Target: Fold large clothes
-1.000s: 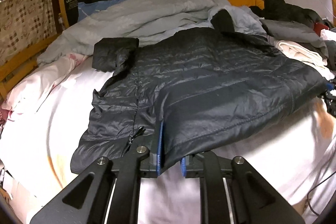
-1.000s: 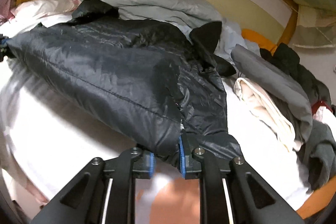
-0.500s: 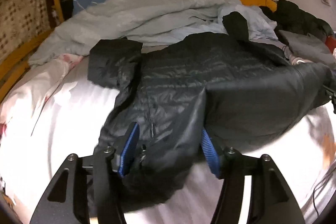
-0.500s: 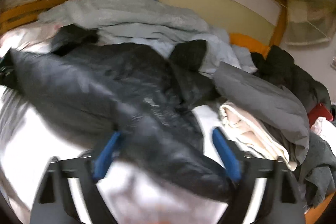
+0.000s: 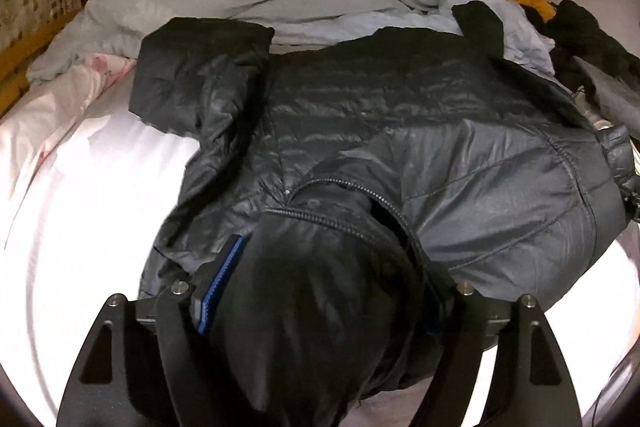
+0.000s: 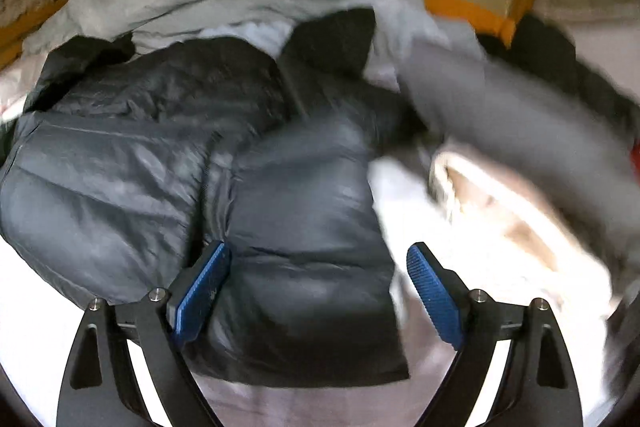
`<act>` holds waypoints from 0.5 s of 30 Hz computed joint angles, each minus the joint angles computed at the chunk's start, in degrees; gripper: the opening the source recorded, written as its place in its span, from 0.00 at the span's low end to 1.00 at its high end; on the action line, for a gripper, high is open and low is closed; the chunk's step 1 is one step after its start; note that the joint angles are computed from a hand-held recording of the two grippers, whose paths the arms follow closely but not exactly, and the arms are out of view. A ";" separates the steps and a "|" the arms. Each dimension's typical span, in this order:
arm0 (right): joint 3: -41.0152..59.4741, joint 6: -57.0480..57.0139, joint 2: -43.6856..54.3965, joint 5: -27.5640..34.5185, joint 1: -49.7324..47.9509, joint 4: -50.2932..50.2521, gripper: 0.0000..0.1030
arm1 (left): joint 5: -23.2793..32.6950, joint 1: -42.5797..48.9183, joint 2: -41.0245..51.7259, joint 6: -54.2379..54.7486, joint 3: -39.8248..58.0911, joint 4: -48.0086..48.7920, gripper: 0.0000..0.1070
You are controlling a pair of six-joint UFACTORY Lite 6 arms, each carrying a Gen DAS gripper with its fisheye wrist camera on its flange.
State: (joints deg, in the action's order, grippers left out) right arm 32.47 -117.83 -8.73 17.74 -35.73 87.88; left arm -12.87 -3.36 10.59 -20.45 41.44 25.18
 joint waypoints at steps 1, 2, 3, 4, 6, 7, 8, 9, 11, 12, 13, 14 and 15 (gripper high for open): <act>1.27 4.61 1.62 2.90 -2.40 -5.26 0.88 | -1.07 -0.06 -1.14 3.77 -1.23 -3.15 0.73; 1.87 6.86 2.21 4.06 -3.66 -8.11 0.88 | -2.51 0.06 -2.69 6.81 -2.78 -5.78 0.73; 1.75 6.97 1.87 4.43 -4.54 -8.57 0.88 | -5.06 0.63 -5.28 7.64 -5.35 -6.01 0.72; 1.11 5.55 0.59 4.86 -5.63 -7.42 0.88 | -7.74 1.49 -7.95 6.38 -7.92 -3.85 0.72; -2.92 -0.04 -6.99 6.59 -8.78 0.09 0.88 | -13.13 3.89 -15.98 1.89 -14.33 2.97 0.72; -4.80 -1.84 -11.16 10.36 -11.67 2.36 0.88 | -12.90 4.23 -20.18 2.24 -16.50 2.83 0.72; -6.13 -1.75 -14.89 15.65 -15.23 2.23 0.88 | -12.16 4.25 -25.40 3.76 -18.99 0.74 0.73; -6.46 -0.39 -17.47 20.66 -18.18 0.95 0.88 | -12.69 4.91 -29.02 2.87 -20.72 1.05 0.73; -5.98 1.83 -19.63 28.28 -21.23 -1.10 0.88 | -14.61 7.61 -33.85 -5.04 -22.64 8.04 0.73; -4.97 3.47 -19.23 30.87 -21.07 -3.22 0.85 | -14.70 7.96 -34.40 -7.31 -22.24 9.95 0.72; -4.19 4.54 -18.62 31.95 -20.32 -4.64 0.80 | -14.95 8.30 -34.73 -9.02 -21.98 11.54 0.60; -3.46 5.81 -17.79 31.66 -17.82 -5.69 0.67 | -15.16 8.60 -33.82 -11.68 -20.95 14.43 0.42; -3.23 6.01 -17.12 30.00 -14.93 -5.38 0.58 | -15.55 9.44 -33.14 -15.88 -20.26 19.05 0.37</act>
